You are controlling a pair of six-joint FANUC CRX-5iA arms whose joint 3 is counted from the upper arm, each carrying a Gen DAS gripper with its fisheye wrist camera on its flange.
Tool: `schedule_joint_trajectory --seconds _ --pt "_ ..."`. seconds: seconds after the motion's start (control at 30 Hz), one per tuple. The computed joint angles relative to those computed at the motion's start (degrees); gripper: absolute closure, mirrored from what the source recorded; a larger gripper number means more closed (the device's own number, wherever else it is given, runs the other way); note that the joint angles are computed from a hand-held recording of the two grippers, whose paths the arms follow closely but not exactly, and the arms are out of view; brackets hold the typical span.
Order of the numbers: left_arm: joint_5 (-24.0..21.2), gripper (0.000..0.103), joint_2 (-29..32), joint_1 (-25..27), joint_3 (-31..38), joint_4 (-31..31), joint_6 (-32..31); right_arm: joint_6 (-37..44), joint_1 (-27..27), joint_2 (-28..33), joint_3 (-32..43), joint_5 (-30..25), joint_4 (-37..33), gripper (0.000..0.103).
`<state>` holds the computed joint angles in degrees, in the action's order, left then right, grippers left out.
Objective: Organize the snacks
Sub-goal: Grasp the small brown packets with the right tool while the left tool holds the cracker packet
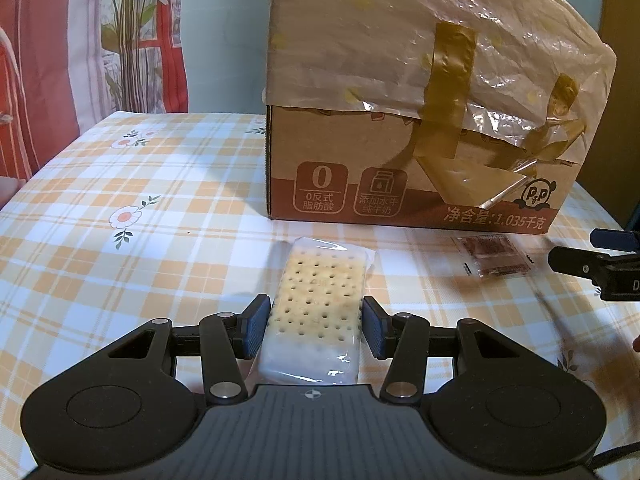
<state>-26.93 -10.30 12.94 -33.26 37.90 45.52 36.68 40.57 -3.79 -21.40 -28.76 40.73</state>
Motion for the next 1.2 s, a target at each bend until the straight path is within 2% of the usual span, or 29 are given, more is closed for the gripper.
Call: schedule_joint_trajectory --seconds 0.27,0.57,0.8,1.2 --pt "0.2 0.051 0.0 0.0 -0.1 0.2 -0.4 5.2 0.3 1.4 3.3 -1.5 -5.8 0.000" --pt "0.4 0.051 -0.1 -0.1 -0.3 0.2 -0.7 5.1 0.9 1.9 3.7 -2.8 -5.6 0.000" --pt "0.4 0.051 -0.1 -0.1 -0.3 0.2 -0.7 8.7 1.1 2.2 4.7 -4.2 -7.7 0.000" --pt "0.5 0.051 -0.2 -0.2 -0.4 0.3 -0.7 6.5 1.9 5.1 6.8 -6.9 -2.5 0.000"
